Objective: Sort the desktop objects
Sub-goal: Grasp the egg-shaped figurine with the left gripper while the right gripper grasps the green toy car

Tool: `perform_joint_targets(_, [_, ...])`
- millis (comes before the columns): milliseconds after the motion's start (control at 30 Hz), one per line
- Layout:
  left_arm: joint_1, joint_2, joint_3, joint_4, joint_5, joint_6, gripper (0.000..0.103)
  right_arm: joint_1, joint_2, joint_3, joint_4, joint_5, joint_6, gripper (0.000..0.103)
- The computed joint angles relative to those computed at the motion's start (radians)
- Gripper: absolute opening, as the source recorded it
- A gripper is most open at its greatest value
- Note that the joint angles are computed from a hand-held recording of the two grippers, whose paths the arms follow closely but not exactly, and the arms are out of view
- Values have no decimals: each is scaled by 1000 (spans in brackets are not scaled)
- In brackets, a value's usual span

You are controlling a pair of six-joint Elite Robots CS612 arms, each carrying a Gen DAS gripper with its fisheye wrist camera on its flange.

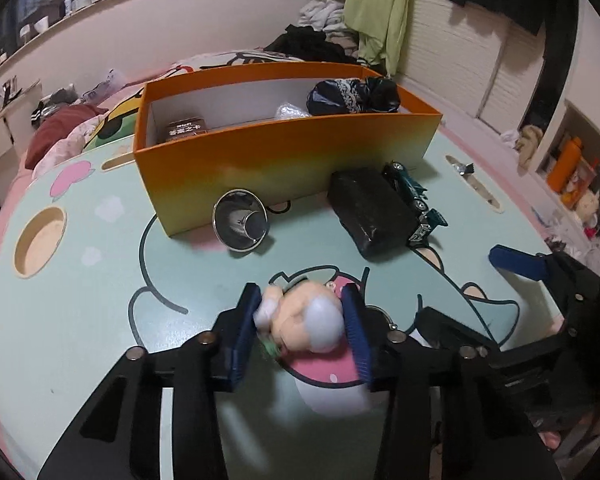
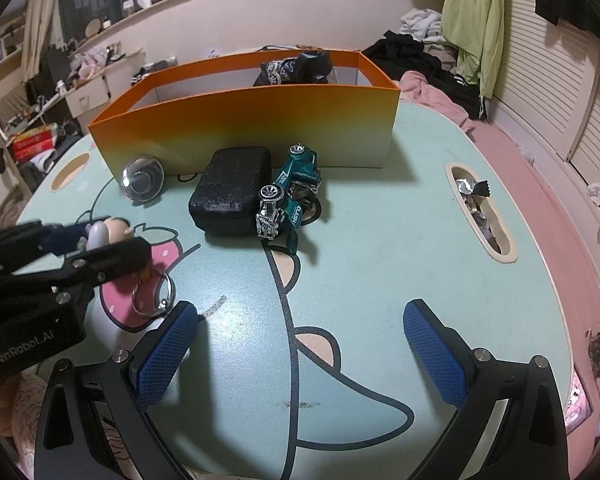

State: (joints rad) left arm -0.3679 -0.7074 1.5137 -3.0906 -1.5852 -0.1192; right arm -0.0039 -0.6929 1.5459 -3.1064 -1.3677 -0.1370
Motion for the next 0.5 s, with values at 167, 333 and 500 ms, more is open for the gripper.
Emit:
perform_joint_targets(167, [-2, 0, 22, -58, -7, 10, 41, -49, 6, 0, -70, 177, 162, 81])
perform_joint_targets(333, [-6, -2, 26, -63, 2, 15, 41, -56, 21, -61, -55, 212, 233, 62])
perform_joint_targets(500, [-4, -2, 25, -65, -8, 8, 41, -39, 40, -123, -35, 207, 291, 46])
